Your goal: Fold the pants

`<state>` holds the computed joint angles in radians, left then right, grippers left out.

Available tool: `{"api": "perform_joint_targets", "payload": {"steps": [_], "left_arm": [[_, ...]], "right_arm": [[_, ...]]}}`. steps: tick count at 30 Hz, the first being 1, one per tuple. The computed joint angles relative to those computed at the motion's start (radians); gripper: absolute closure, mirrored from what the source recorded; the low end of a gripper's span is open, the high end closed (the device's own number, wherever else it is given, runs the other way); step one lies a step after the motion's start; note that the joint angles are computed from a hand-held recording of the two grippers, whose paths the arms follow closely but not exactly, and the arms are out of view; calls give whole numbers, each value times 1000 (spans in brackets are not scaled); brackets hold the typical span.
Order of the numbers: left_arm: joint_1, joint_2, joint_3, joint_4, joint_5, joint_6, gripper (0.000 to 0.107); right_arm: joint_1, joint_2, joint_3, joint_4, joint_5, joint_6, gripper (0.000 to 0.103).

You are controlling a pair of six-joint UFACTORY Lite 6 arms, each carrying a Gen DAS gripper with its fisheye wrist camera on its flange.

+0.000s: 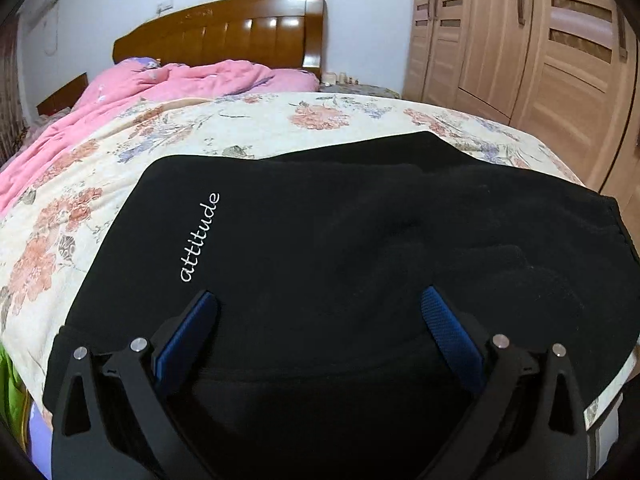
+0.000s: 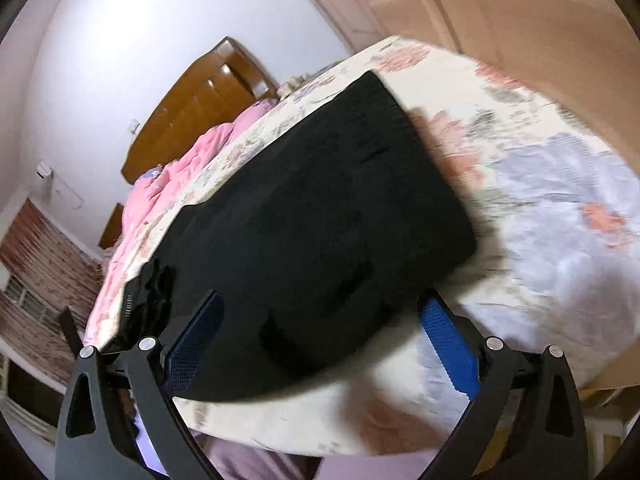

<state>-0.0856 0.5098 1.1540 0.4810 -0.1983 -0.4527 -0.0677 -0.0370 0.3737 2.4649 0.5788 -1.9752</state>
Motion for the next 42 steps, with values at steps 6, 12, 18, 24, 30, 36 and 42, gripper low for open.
{"api": "perform_joint_targets", "payload": {"steps": [6,12,18,24,30,36,42], "left_arm": [[3,-8,-24,-43,-30,45,5],[8,-10,-38,-51,-57,55,5],[10,-11,-39,-28,-57,35,5],[10,-13,-42,-19,-59,25,5],[11,-13,-42,-15,-59,21,5],[10,-15,-44,-13,-60,18,5],[14,-13,-42,21,-63,-16,5]], "right_arm": [[61,-18,20,68,-102,-21,18],[68,16,69,109,-137,-21,21],[73,48,12,328,21,-134,26],[100,27,-9,407,14,-170,30],[95,67,-25,462,74,-195,62],[3,120,-93,327,318,-97,71],[-27,124,-129,277,483,-65,76]]}}
